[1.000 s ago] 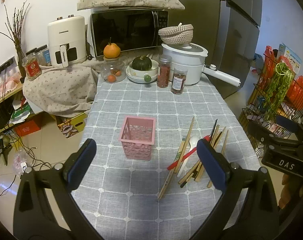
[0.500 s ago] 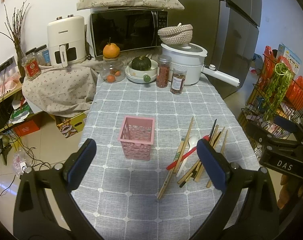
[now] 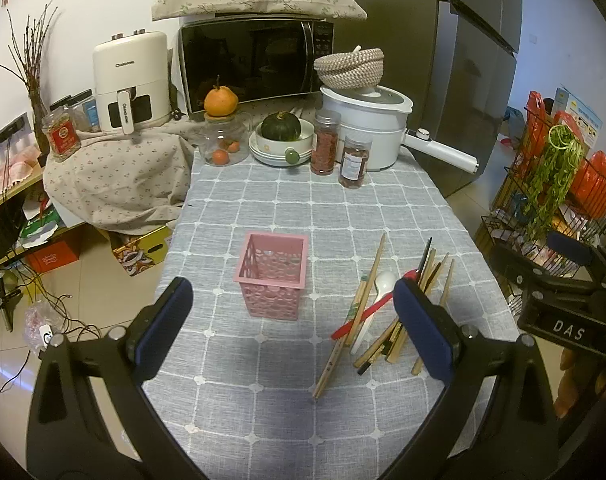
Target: Organize utensils
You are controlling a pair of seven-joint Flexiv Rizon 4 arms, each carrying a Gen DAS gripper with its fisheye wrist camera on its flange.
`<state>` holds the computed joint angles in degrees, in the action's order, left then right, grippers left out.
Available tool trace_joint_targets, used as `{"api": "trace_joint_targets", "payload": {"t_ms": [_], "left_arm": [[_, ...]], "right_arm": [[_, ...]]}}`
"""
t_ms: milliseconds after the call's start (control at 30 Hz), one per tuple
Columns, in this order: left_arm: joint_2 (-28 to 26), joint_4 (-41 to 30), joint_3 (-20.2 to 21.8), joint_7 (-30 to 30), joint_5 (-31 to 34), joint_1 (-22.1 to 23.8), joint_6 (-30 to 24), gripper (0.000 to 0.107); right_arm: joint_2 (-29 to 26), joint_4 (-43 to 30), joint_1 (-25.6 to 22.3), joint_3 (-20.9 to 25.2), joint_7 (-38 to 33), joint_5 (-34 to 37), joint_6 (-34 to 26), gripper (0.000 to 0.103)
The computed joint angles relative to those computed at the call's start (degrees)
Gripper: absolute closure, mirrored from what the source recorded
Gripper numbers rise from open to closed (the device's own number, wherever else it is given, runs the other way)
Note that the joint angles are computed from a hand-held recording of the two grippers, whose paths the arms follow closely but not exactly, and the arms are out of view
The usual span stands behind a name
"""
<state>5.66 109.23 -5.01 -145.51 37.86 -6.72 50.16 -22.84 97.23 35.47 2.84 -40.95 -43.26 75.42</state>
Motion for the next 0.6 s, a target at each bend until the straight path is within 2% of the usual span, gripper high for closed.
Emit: {"api": "trace_joint_targets", "payload": {"t_ms": [600], "left_arm": [[-0.1,0.0,0.0,-0.2,0.0,-0.1,0.0,0.007]], "right_arm": [[-0.1,0.1,0.2,0.0,0.4,-0.2,0.1,0.0]]}}
